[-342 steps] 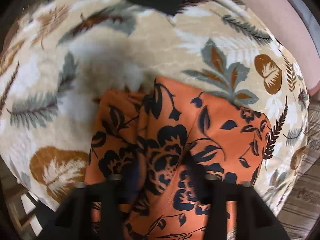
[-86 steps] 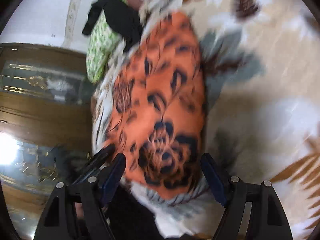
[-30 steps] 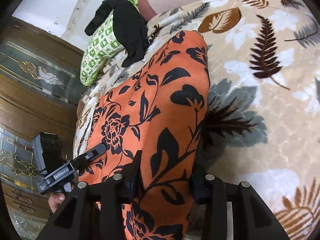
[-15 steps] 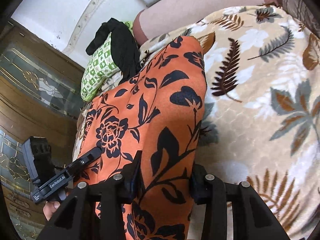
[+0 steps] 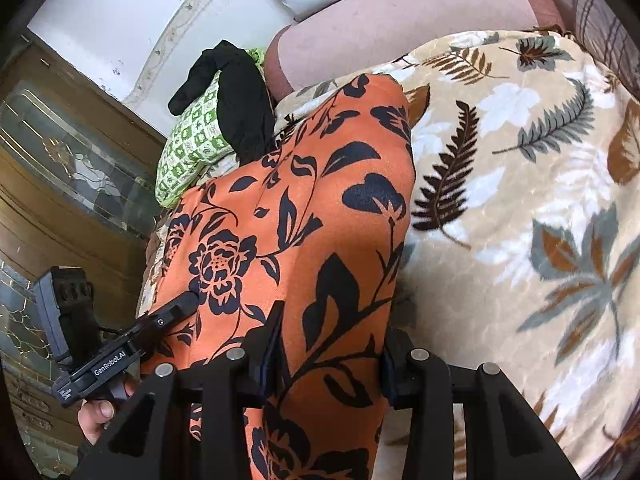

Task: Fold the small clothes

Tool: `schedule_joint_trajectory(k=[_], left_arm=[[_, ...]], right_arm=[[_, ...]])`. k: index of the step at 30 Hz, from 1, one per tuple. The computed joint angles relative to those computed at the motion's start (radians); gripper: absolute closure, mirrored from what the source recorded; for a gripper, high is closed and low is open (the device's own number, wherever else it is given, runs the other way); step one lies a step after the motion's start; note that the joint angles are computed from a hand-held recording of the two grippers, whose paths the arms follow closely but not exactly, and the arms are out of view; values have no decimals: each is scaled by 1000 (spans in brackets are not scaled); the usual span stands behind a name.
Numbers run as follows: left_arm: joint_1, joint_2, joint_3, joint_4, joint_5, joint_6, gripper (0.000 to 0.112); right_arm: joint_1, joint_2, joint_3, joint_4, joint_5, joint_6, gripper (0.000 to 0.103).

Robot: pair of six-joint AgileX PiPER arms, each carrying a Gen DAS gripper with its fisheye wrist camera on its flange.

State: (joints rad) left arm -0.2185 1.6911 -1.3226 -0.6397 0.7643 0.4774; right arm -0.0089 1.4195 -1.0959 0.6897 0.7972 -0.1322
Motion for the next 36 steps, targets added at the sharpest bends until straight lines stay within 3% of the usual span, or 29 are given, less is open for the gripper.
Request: schedule_joint_trajectory(k=[16,25,30,36], left_arm=[[-33,309,-422,70,85,-115,80],[-17,401,-446,6,83,-50,79],[-8,530,-500,21,108,-49,77],[19,418,-375,-14,37,82,72]], right_arm=[[-109,320,-370,0,133,-55,61],[-131,401,-342,85,103,-131,61],[-144,482,-305,113,70,-165,61],[-168,468,-275,93,68,-175,50]])
